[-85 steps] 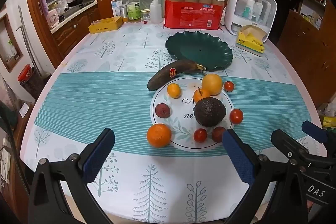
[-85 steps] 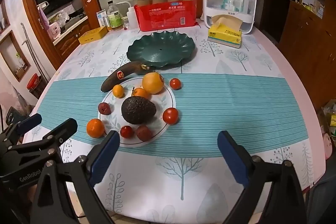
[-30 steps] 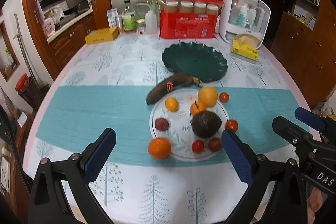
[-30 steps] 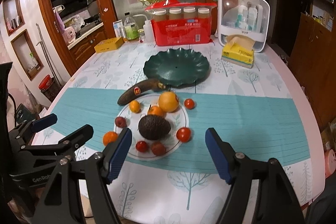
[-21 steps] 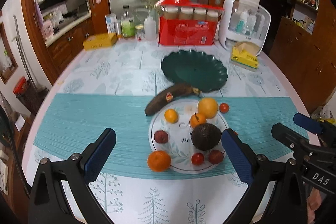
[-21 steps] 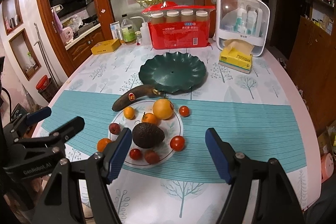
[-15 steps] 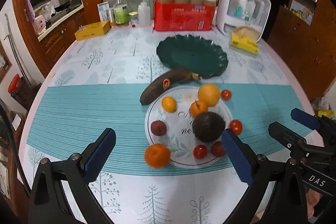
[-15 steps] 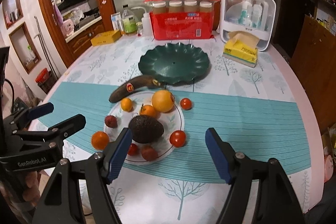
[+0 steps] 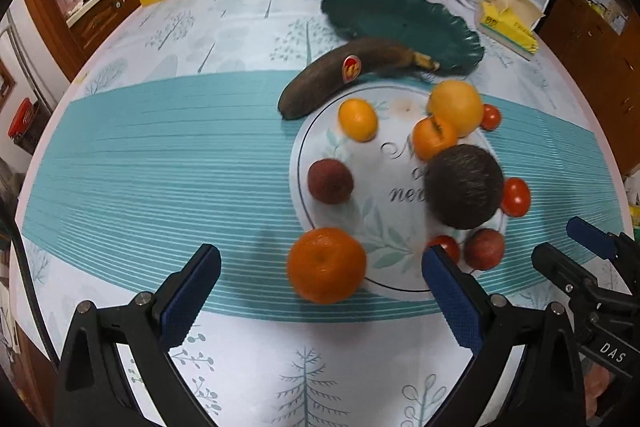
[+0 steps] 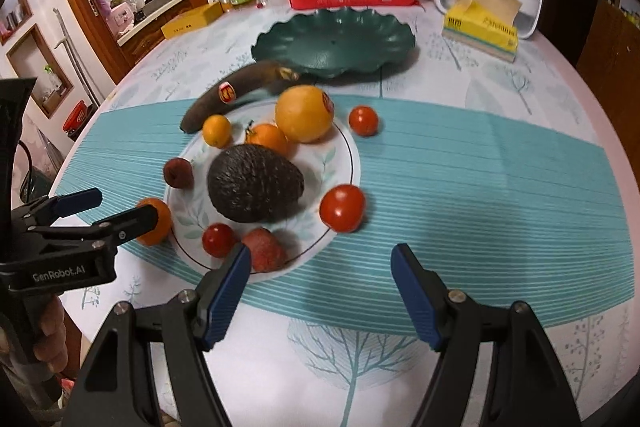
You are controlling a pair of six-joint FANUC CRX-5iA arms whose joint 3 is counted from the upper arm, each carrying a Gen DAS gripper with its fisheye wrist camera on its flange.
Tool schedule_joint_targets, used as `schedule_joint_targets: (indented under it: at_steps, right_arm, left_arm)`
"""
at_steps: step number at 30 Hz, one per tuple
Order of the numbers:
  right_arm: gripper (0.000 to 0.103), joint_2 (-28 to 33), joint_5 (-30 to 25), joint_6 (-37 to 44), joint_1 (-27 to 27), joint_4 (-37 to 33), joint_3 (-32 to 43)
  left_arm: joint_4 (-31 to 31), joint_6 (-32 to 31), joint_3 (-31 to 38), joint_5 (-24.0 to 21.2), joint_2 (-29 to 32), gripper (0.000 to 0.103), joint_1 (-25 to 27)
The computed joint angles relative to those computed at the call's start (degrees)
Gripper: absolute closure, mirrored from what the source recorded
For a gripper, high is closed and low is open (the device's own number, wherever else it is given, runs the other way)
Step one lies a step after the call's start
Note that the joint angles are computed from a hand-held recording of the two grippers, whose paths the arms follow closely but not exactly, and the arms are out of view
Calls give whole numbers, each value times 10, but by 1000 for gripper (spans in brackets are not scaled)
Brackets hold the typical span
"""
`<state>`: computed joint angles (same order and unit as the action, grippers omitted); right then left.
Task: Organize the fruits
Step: 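Move both tools toward the white plate of fruit, then grasp a lychee with the right tool while the left tool grasps a mandarin, then carry lychee and mandarin to the green plate and open both tools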
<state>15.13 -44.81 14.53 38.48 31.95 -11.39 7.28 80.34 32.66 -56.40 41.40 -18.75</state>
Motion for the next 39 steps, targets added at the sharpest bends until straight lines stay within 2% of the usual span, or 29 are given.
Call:
schedule_joint_targets:
  at_steps: [5, 10, 13, 17, 21, 23, 30, 34, 39]
  right_arm:
    - [34, 12, 12, 24, -6, -23, 6]
    - [37, 23, 31, 66, -5, -49, 17]
    - [39, 32, 38, 86, -2, -50, 25]
    - [49, 52, 32, 113, -1, -50, 45]
    - [60, 64, 27, 132, -5, -67, 59]
    - [72, 65, 30, 143, -7, -84, 62]
    - [72, 52, 38, 111, 4, -47, 39]
    - [72, 33, 38, 81, 16, -8, 23]
    - [72, 10, 37, 58, 28, 18, 7]
  left_arm:
    - [37, -13, -3, -8, 12, 4, 12]
    - [48, -19, 3, -11, 24, 13, 14]
    - [54, -23, 8, -17, 31, 27, 15]
    - [62, -21, 21, -34, 45, 44, 17]
    - [65, -35, 2, -15, 36, 58, 16]
    - [60, -36, -3, -9, 32, 58, 13]
    - [47, -41, -31, 13, 6, 60, 8]
    - [43, -47, -65, 41, -28, 60, 6]
    - [65, -72, -120, 79, -76, 60, 9]
